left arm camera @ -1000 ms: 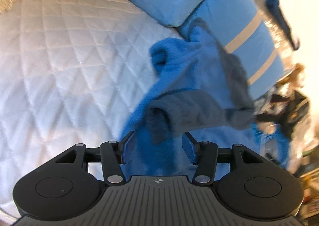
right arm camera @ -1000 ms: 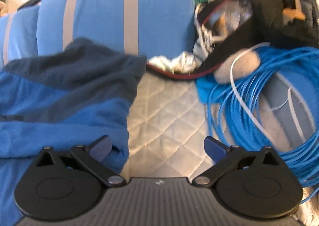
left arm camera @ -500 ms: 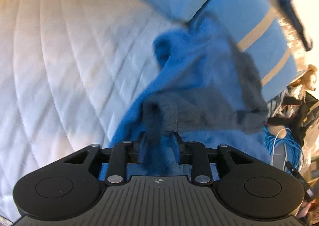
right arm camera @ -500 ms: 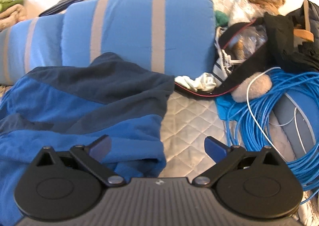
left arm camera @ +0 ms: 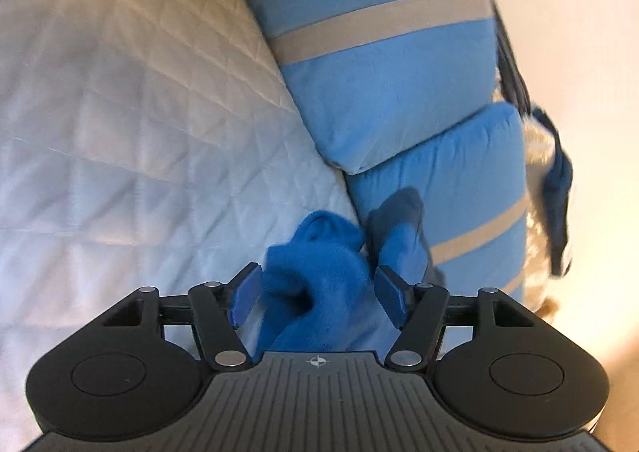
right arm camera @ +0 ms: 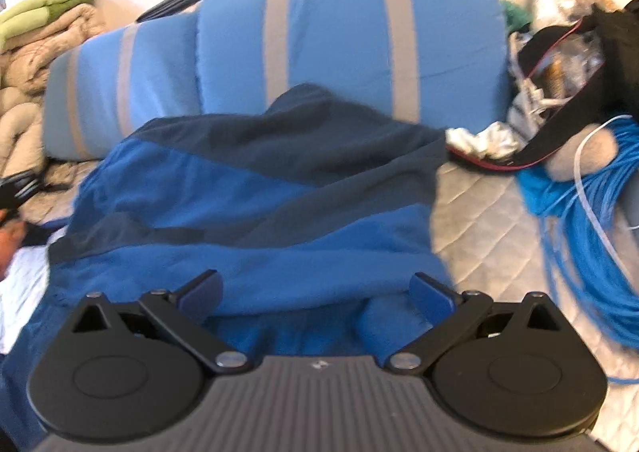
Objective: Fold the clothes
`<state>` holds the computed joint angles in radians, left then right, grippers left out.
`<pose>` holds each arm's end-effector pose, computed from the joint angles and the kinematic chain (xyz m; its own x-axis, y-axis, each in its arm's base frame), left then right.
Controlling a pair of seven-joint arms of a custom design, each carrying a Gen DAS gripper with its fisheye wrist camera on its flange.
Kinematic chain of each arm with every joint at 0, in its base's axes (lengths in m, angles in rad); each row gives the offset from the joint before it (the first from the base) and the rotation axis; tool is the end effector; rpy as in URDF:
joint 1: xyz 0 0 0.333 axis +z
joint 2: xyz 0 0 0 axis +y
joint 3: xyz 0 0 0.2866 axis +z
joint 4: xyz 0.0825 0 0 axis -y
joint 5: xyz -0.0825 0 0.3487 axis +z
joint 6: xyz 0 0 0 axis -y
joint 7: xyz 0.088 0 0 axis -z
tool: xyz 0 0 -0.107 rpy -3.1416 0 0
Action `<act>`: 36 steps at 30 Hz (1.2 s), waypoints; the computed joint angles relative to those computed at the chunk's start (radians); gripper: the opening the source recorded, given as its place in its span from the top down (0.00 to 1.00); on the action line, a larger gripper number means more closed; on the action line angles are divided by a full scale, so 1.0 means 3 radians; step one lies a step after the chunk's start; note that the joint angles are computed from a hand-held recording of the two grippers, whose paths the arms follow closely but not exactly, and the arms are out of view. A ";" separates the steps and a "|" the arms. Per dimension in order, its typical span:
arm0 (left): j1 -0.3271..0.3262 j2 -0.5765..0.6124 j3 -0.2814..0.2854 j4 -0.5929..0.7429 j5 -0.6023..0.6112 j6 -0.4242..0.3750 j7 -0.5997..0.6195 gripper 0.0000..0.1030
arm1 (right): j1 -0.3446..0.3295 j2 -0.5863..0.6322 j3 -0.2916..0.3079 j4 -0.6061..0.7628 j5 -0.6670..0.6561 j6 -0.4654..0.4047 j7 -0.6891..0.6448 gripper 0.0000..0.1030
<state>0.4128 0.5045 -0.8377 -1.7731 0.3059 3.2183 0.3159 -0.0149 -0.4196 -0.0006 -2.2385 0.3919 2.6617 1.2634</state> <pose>0.6179 -0.2023 0.4844 0.2437 -0.3923 0.8869 -0.5987 -0.7803 -0.1806 0.4545 -0.0180 0.6151 0.0917 -0.9849 -0.1470 -0.6461 0.0535 -0.7614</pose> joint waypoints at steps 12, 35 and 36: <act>-0.1546 -0.0011 0.0767 0.1279 0.0856 -0.1132 0.1511 0.93 | 0.0067 -0.0202 0.0008 -0.0193 0.0056 0.0017 -0.0056 0.00; -0.2419 -0.0179 0.1236 0.1032 0.0018 -0.1905 0.3081 0.79 | 0.0676 0.0610 0.0005 0.0390 0.0908 0.0666 -0.0634 0.05; -0.2403 -0.0263 0.1252 0.0926 -0.0060 -0.1835 0.3097 0.78 | 0.0540 0.0739 0.0151 0.0456 0.0612 0.0708 -0.0341 0.13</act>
